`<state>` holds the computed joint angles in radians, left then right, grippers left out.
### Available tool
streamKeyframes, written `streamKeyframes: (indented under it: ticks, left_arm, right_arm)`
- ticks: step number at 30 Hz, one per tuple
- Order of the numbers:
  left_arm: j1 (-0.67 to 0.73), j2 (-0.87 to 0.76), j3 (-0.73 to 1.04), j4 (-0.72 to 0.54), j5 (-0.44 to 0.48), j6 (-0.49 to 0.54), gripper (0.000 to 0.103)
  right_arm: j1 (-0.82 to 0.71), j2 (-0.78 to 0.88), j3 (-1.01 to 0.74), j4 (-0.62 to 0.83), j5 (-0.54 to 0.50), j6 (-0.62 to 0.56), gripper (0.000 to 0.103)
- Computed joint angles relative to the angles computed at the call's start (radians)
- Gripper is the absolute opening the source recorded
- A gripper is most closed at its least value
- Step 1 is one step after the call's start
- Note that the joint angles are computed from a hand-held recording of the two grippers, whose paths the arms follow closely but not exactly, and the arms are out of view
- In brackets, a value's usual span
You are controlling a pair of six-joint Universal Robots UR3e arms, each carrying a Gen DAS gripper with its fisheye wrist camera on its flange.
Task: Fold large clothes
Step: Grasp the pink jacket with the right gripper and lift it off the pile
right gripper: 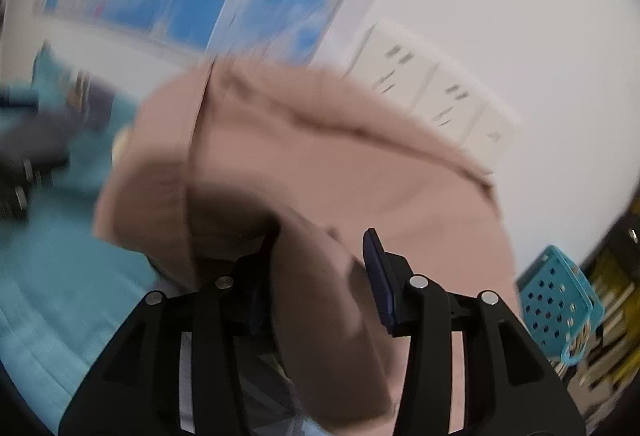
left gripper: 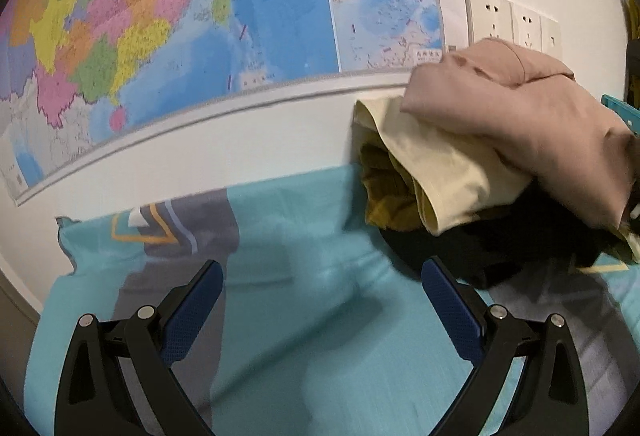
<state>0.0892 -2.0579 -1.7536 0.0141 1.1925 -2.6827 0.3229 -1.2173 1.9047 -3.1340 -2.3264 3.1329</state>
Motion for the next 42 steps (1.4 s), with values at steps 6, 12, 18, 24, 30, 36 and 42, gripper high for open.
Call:
streamKeyframes:
  ticks: [6,12,18,24,30,36,42]
  left_arm:
    - [-0.01,-0.06,0.123,-0.027,-0.011,0.012,0.096]
    - [-0.012,-0.107,0.309,-0.082,-0.176,0.003,0.096]
    - [-0.061,-0.156,0.453,-0.101,-0.398,0.032,0.096]
    - [-0.154,-0.211,0.556,-0.09,-0.579,0.12,0.096]
    - [-0.243,-0.341,0.835,-0.185,-0.668,0.034,0.096]
    - [-0.327,-0.312,0.72,-0.084,-0.761,0.2,0.096]
    - [-0.407,-0.342,0.856,-0.22,-0.676,0.106,0.013]
  right_arm:
    - [-0.04,-0.191,0.054,-0.1,0.096,-0.002,0.005]
    - [-0.043,-0.43,-0.097,0.016,0.08,-0.109,0.005]
    - [-0.005,-0.516,-0.309,0.165,0.076,-0.203,0.005]
    - [0.046,-0.657,-0.298,0.166,0.08,-0.228,0.005]
    - [0.072,-0.749,-0.334,0.279,0.063,-0.228,0.005]
    - [0.098,-0.817,-0.307,0.331,0.08,-0.224,0.004]
    - [0.297,-0.777,-0.336,0.326,-0.165,-0.205,0.004]
